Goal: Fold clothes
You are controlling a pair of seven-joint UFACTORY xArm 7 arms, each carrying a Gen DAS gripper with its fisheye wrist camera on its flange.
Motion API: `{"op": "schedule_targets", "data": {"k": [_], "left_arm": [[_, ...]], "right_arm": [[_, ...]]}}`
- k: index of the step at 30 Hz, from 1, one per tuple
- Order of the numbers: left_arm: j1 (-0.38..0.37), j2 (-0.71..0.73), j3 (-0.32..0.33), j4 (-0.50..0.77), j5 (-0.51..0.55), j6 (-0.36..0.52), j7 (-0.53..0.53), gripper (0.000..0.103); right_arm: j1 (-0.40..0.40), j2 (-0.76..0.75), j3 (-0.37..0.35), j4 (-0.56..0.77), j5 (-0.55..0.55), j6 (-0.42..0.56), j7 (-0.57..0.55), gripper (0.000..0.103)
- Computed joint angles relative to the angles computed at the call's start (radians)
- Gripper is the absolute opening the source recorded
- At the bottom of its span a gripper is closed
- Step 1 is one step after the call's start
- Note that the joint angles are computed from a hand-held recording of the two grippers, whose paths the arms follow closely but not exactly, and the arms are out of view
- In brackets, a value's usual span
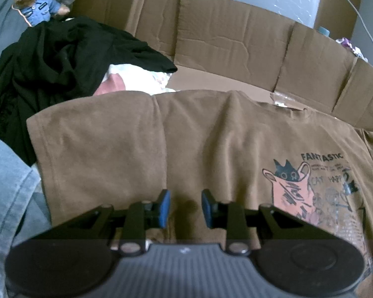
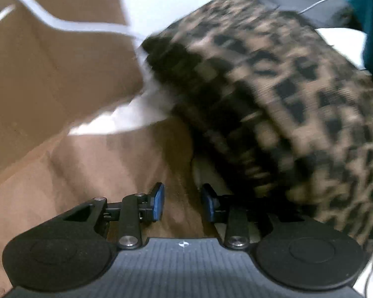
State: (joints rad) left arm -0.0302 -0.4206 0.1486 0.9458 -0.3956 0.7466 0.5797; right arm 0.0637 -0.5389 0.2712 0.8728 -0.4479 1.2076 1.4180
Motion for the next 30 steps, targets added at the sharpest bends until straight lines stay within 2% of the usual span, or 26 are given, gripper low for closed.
{"op": "schedule_targets", "data": {"k": [1, 6, 8, 11, 13, 15, 19, 20, 22, 24, 30], "left_arm": [[0.000, 0.001, 0.000, 0.001, 0.000, 0.000, 0.000, 0.030], [0.002, 0.002, -0.002, 0.002, -0.002, 0.000, -0.007, 0.030], [0.001, 0.003, -0.001, 0.002, -0.004, 0.000, -0.005, 0.030], [0.000, 0.005, 0.002, 0.004, -0.009, 0.003, -0.001, 0.030], [-0.001, 0.005, 0.004, 0.005, -0.013, 0.004, 0.003, 0.030], [0.000, 0.005, 0.006, 0.006, -0.017, 0.003, 0.005, 0.030], [0.005, 0.008, 0.009, 0.012, -0.025, 0.004, -0.002, 0.030], [0.005, 0.009, 0.010, 0.012, -0.027, 0.005, -0.001, 0.030], [0.005, 0.009, 0.010, 0.013, -0.030, 0.004, 0.001, 0.030], [0.005, 0.009, 0.010, 0.014, -0.032, 0.005, 0.002, 0.030], [0.007, 0.004, 0.009, 0.009, -0.033, -0.002, 0.003, 0.030]], "right_arm": [[0.002, 0.011, -0.003, 0.003, 0.002, 0.000, -0.011, 0.042], [-0.011, 0.021, -0.019, 0.006, -0.006, -0.005, -0.003, 0.042], [-0.007, 0.032, -0.022, 0.018, -0.015, 0.005, -0.044, 0.020], [-0.009, 0.077, 0.011, 0.071, -0.059, 0.099, -0.076, 0.005], [-0.005, 0.122, 0.038, 0.117, -0.106, 0.192, -0.073, 0.002], [0.013, 0.140, 0.033, 0.127, -0.137, 0.231, -0.076, 0.004], [0.038, 0.119, -0.006, 0.120, -0.104, 0.204, -0.014, 0.011], [0.040, 0.107, -0.014, 0.119, -0.087, 0.192, 0.001, 0.021], [0.041, 0.061, -0.023, 0.111, -0.053, 0.146, 0.052, 0.034], [0.034, 0.032, -0.018, 0.121, -0.035, 0.122, 0.079, 0.036], [0.010, 0.083, -0.020, 0.240, -0.062, 0.086, -0.043, 0.036]]}}
